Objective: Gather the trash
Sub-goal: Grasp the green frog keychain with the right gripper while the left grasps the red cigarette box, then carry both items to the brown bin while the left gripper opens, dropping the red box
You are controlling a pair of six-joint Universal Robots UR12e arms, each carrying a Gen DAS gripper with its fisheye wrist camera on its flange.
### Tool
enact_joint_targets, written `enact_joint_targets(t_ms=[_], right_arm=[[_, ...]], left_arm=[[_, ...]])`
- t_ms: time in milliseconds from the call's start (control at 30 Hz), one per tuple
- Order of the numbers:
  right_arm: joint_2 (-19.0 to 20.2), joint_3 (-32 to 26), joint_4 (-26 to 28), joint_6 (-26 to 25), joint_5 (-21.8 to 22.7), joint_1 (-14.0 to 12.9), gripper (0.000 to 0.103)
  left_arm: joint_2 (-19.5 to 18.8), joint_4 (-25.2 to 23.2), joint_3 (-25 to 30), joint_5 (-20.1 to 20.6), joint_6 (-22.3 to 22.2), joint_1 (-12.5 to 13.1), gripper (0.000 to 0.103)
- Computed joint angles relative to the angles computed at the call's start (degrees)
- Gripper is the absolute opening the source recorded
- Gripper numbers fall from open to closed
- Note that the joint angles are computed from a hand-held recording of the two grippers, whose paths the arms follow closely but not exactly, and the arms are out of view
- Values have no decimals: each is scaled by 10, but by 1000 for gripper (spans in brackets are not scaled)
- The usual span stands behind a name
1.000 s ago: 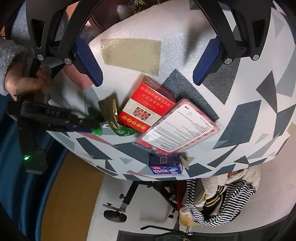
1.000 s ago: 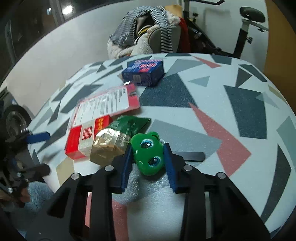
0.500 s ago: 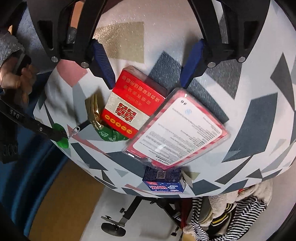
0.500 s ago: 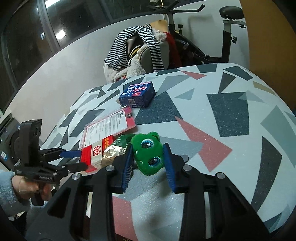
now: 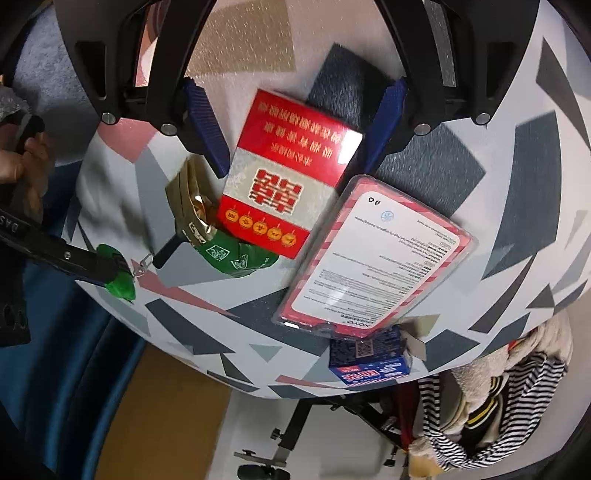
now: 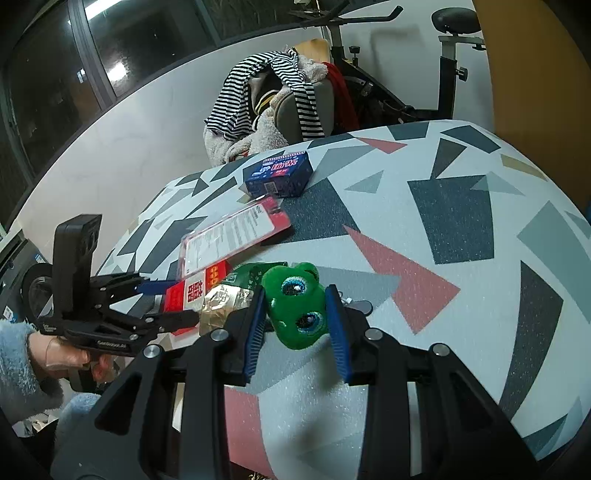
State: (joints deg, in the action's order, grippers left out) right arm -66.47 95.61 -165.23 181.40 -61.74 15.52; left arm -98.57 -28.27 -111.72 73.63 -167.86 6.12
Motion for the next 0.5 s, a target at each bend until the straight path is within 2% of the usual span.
enact_joint_targets(t_ms=[133, 200, 333, 400, 500], right_arm=[[-2, 2, 1, 1, -1, 0, 35], [-2, 2, 5, 1, -2, 1, 35], [-7, 6, 13, -7, -5, 4, 35], [-11, 10, 15, -13, -7, 6, 35], [-17, 16, 16, -21, -6, 10, 35]], left_arm=[[-7, -14, 11, 21, 22, -9, 71], [-7, -16, 12, 35, 32, -14, 67], [4, -13, 1, 45, 38, -19, 65], [15, 2, -11, 44, 25, -18, 64], [39, 33, -37, 18, -22, -8, 63]])
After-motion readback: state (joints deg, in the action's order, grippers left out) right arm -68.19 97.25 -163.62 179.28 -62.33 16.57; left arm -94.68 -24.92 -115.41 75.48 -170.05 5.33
